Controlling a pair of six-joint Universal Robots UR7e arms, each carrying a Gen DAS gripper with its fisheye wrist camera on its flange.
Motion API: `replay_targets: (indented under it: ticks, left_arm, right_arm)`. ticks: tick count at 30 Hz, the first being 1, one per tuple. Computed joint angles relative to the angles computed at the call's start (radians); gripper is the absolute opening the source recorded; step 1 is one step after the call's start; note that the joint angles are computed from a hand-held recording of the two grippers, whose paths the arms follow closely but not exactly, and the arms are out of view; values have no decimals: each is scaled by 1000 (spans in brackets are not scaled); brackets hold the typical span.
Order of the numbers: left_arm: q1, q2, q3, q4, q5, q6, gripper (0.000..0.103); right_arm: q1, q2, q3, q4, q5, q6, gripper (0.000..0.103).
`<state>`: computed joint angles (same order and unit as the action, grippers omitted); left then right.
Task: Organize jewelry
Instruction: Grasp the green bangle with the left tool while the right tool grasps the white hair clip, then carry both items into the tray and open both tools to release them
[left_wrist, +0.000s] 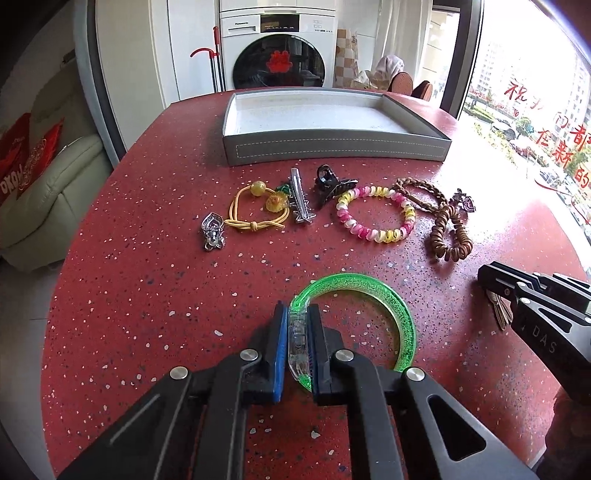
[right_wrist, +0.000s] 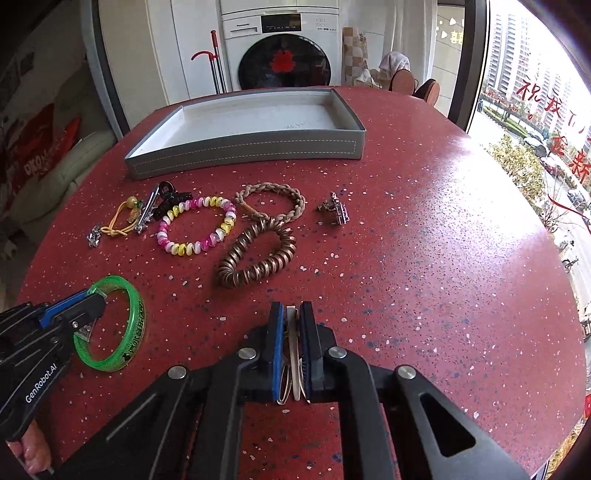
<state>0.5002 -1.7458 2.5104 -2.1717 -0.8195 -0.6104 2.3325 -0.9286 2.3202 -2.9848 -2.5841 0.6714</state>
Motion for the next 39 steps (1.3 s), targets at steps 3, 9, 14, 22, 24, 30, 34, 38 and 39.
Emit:
replay_targets:
  ticks: [3, 9, 14, 22, 24, 30, 34, 38, 39]
  left_arm:
    - [21, -23, -4, -27, -37, 28, 28]
    - [43, -35, -36, -37, -69, 58, 28]
    - [61, -3, -101, -50, -86, 105, 28]
    - [124, 181, -275, -176, -57, 283, 28]
    - [147, 238, -325, -213, -43, 327, 28]
    - [239, 429, -494, -304, -29, 416, 28]
    - [287, 550, -586, -364, 2, 489, 28]
    - [335, 659, -671, -396, 27, 537, 28]
    - [347, 679, -689, -389, 32, 530, 28]
  right_arm:
    - [-10, -33, 24, -93, 44, -40, 9]
    - [-38, -97, 32, -176, 106, -98, 9]
    - [-69, -134, -14, -209, 166, -202, 9]
    - [-140, -127, -158, -216, 233, -372, 9]
    - [-166, -117, -198, -209, 255, -405, 9]
    - [-250, -73, -324, -175, 297, -487, 9]
    - [-300, -26, -404, -151, 301, -533, 9]
    - [-343, 30, -473, -134, 298, -576, 9]
    - [-356, 40, -483, -127, 303, -575, 9]
